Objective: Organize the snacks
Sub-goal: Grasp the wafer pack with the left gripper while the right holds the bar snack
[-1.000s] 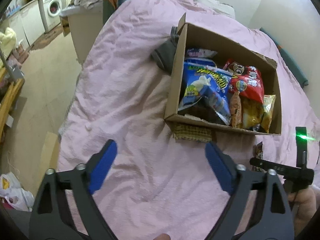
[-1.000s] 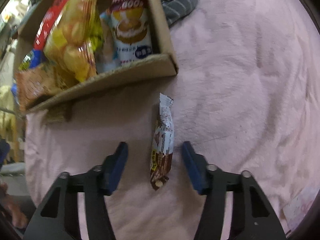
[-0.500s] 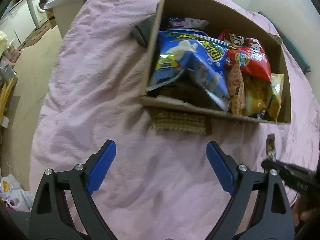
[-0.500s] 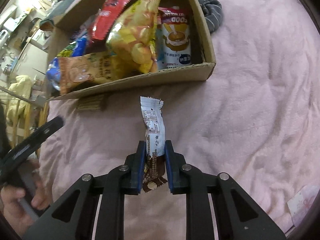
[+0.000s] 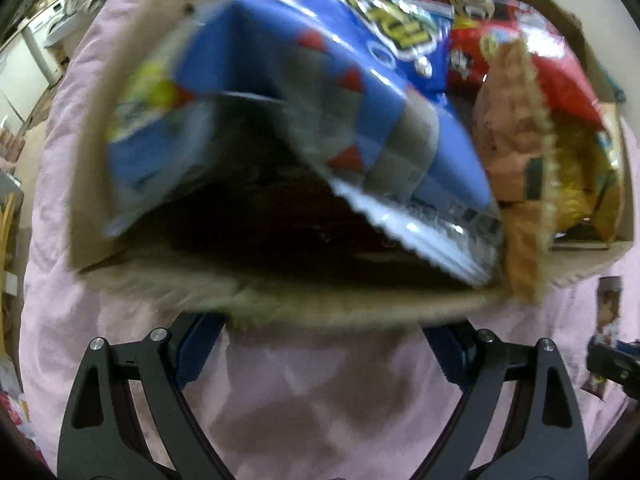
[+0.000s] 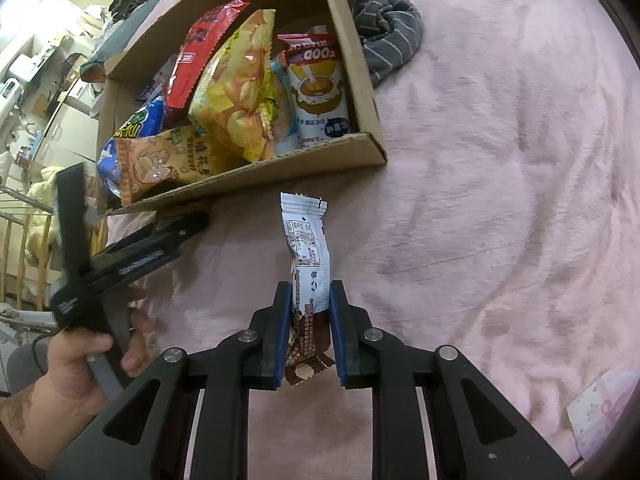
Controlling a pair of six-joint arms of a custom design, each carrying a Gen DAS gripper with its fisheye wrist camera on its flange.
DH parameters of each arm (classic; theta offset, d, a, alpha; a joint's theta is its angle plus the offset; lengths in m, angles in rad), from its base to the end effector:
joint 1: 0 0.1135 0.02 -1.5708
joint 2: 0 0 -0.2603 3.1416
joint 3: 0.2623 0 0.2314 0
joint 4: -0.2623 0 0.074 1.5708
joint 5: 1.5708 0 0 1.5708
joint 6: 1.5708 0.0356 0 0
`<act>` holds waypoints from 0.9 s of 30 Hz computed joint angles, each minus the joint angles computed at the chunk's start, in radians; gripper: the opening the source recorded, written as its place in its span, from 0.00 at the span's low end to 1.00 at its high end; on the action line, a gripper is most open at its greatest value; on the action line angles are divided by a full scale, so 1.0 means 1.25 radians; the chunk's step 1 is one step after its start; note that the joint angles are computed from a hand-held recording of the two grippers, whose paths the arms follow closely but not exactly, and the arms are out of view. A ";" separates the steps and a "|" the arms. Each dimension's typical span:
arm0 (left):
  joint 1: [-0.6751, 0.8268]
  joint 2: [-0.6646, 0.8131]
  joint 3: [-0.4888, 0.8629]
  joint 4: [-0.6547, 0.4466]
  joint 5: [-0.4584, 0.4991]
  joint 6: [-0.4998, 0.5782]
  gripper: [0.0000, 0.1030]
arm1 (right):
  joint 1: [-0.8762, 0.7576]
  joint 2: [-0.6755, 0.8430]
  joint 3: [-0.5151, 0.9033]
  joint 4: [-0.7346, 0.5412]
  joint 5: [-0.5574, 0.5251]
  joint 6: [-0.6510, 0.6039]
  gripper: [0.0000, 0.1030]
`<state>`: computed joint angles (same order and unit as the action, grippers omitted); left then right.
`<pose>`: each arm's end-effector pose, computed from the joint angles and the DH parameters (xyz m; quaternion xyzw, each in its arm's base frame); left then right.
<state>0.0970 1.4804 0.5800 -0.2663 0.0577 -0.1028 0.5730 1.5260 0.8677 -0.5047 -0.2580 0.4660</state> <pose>0.2246 0.0198 0.1342 -0.0919 0.9749 -0.0288 0.2005 0.2176 0.1512 0.1847 -0.0779 0.9684 0.2090 0.1118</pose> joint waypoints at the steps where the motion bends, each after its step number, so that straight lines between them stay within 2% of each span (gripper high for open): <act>1: -0.005 0.012 0.001 0.010 -0.006 -0.001 0.87 | 0.005 0.002 0.000 0.006 0.002 0.005 0.19; 6: -0.038 0.042 -0.008 0.060 -0.030 -0.023 0.94 | 0.002 0.003 0.008 -0.001 -0.001 0.003 0.19; 9: -0.049 0.041 -0.029 0.088 -0.039 -0.024 0.91 | 0.010 0.010 0.014 -0.002 0.002 0.009 0.19; 10: -0.049 0.036 -0.033 0.088 -0.037 -0.028 0.88 | 0.016 0.017 0.017 0.002 0.004 0.014 0.19; 12: -0.047 0.026 -0.034 0.080 -0.033 -0.038 0.73 | 0.018 0.018 0.017 0.005 0.004 0.015 0.19; 13: -0.047 0.018 -0.034 0.072 -0.033 -0.041 0.71 | 0.032 0.024 0.020 0.012 0.012 0.029 0.19; 14: -0.046 0.013 -0.036 0.071 -0.030 -0.040 0.64 | 0.036 0.025 0.021 0.014 0.014 0.031 0.19; 15: -0.046 0.007 -0.040 0.073 -0.029 -0.037 0.48 | 0.038 0.024 0.022 0.014 0.015 0.031 0.19; 17: -0.050 -0.012 -0.045 0.062 -0.044 -0.036 0.36 | 0.045 0.027 0.028 0.013 0.018 0.034 0.19; 21: -0.031 -0.063 -0.052 0.026 -0.024 -0.036 0.13 | 0.053 0.026 0.036 0.010 0.018 0.036 0.19; 23: -0.019 -0.090 -0.054 0.004 -0.005 -0.032 0.09 | 0.057 0.024 0.041 0.011 0.015 0.038 0.19; 27: 0.034 -0.178 -0.060 -0.074 0.052 -0.001 0.09 | 0.062 0.012 0.043 0.009 0.014 0.039 0.19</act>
<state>0.1400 1.2580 0.5048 -0.3588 0.1226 -0.1035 0.6506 1.5407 0.9214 -0.4930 -0.2407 0.5151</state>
